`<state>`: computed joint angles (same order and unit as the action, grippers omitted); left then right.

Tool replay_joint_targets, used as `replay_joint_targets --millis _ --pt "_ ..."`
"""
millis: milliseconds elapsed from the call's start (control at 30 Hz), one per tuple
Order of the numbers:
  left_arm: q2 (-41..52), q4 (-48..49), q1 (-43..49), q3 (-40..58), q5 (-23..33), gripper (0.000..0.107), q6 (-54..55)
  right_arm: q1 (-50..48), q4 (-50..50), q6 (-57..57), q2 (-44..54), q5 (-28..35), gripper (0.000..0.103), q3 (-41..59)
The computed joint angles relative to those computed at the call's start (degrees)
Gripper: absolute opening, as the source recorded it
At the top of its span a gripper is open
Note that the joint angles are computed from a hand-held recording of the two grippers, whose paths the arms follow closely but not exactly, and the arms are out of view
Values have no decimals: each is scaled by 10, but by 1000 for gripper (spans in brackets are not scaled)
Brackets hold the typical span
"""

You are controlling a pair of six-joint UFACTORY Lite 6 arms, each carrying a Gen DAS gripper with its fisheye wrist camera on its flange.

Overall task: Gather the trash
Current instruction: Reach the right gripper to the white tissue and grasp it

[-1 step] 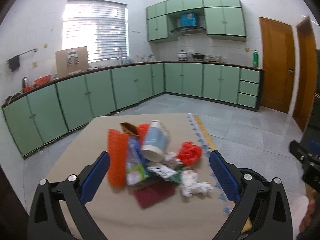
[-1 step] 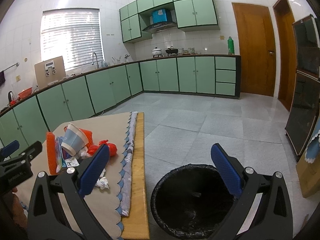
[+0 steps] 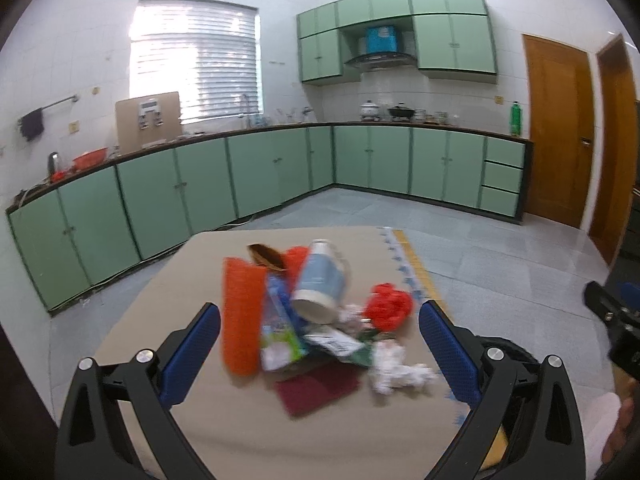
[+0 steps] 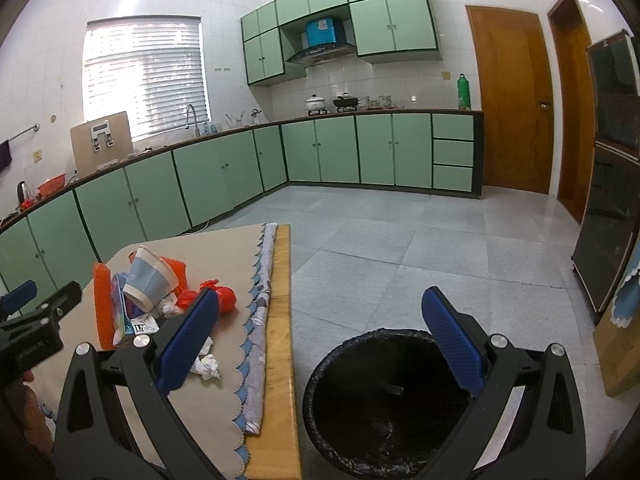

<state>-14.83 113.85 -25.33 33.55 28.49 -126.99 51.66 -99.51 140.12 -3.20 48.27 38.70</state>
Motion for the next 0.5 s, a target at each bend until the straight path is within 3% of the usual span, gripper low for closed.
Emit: replay_joint_targets --millis 200,500 --pt "14 60 88 -15 -1 97 -41 -20 -55 28 87 -39 98 66" --pt "65 226 189 -23 -25 97 -170 -26 -116 49 264 -102 96 216"
